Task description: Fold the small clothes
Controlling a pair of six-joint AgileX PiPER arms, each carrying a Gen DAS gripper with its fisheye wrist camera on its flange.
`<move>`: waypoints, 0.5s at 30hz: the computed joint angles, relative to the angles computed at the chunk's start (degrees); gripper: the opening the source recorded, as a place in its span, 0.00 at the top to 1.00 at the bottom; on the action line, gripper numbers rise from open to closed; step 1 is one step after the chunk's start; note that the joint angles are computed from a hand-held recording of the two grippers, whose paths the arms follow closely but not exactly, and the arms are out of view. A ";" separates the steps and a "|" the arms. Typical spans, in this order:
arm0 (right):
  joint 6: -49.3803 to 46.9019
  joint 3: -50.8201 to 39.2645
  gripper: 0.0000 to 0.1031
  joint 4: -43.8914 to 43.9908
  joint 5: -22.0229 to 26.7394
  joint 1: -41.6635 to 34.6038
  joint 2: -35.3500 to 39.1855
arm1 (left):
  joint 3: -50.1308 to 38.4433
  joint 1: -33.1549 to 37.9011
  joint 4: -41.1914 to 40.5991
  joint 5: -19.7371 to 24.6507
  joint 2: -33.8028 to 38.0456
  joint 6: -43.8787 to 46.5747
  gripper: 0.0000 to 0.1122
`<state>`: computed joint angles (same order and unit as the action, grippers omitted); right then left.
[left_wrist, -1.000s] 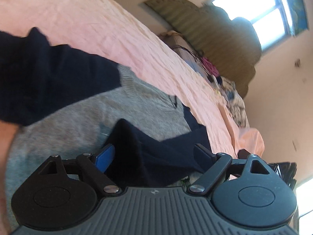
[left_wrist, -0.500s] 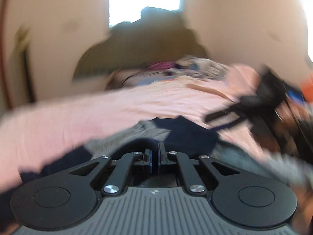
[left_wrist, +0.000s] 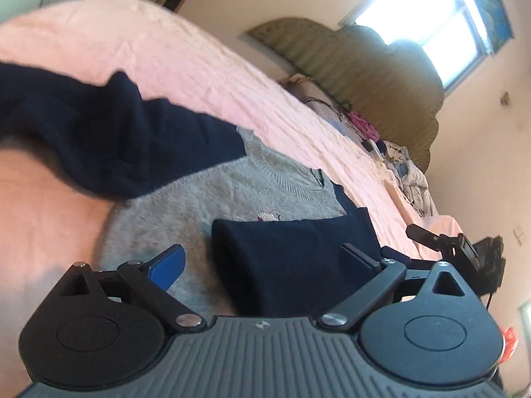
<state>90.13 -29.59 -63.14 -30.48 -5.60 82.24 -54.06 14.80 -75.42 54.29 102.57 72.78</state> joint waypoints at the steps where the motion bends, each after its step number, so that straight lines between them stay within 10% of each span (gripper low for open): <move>1: 0.38 -0.65 0.01 -0.04 0.28 0.09 0.22 | -1.87 -1.07 0.87 0.75 1.56 -3.03 0.12; 4: 0.02 -0.74 0.01 1.14 0.69 0.40 0.18 | -5.77 -6.36 4.15 -2.71 4.30 -9.36 0.41; 6: -1.20 0.22 0.01 2.84 0.60 0.51 -0.12 | -6.77 -10.41 7.93 -7.71 4.20 -10.84 0.91; 15: -0.49 0.32 0.01 1.48 1.11 -2.63 -0.89 | -4.19 -14.50 11.08 -22.94 -3.27 -0.69 0.95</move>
<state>89.64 -29.27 -61.66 -29.36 -8.24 81.35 -58.25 0.30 -64.34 31.36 99.29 72.08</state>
